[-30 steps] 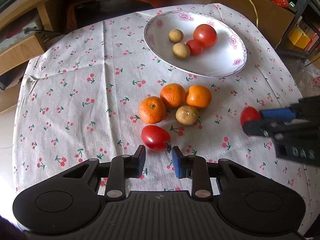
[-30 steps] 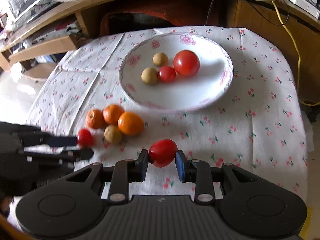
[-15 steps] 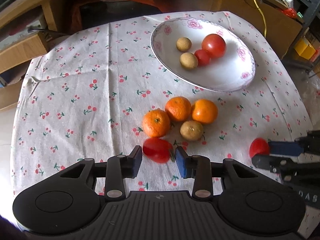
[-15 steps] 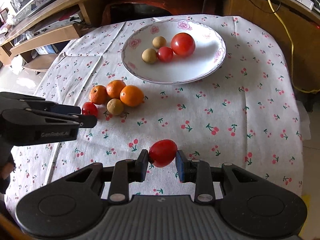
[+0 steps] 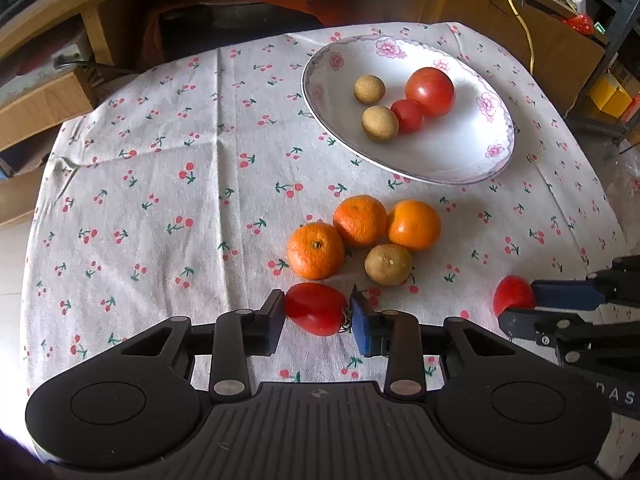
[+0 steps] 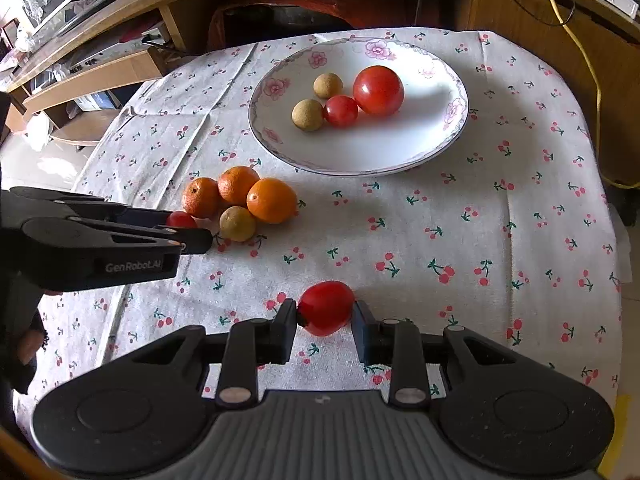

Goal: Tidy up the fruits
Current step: 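Carry both held red tomatoes up and over to the white bowl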

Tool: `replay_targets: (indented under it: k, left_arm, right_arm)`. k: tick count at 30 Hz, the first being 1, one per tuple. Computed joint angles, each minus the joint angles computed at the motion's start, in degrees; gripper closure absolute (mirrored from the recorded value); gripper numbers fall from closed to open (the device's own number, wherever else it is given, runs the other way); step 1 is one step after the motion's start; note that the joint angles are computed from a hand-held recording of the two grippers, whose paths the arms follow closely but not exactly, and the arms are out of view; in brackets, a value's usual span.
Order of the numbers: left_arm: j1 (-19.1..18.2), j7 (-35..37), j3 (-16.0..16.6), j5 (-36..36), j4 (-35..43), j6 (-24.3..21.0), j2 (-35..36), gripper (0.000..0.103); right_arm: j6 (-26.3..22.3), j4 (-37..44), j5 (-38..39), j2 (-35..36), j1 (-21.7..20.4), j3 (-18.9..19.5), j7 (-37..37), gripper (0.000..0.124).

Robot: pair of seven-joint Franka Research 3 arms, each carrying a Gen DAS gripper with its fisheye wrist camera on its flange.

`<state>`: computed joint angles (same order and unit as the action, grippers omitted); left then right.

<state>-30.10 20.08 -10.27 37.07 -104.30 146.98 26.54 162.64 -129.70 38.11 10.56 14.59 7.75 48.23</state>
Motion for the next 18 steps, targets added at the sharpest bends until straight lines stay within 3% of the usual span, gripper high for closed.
replay_targets:
  k: [11, 18]
  left_arm:
    - [1.0, 1.9, -2.6, -3.1, -6.6, 0.2, -5.3, 0.06]
    - [0.3, 4.5, -3.4, -3.5, -5.9, -0.8, -4.8, 0.059]
  right_arm:
    - [-0.7, -1.3, 1.3, -1.2, 0.1, 0.3, -4.3, 0.096]
    - [-0.2, -2.8, -0.6, -2.2, 1.0, -0.3, -4.8, 0.095]
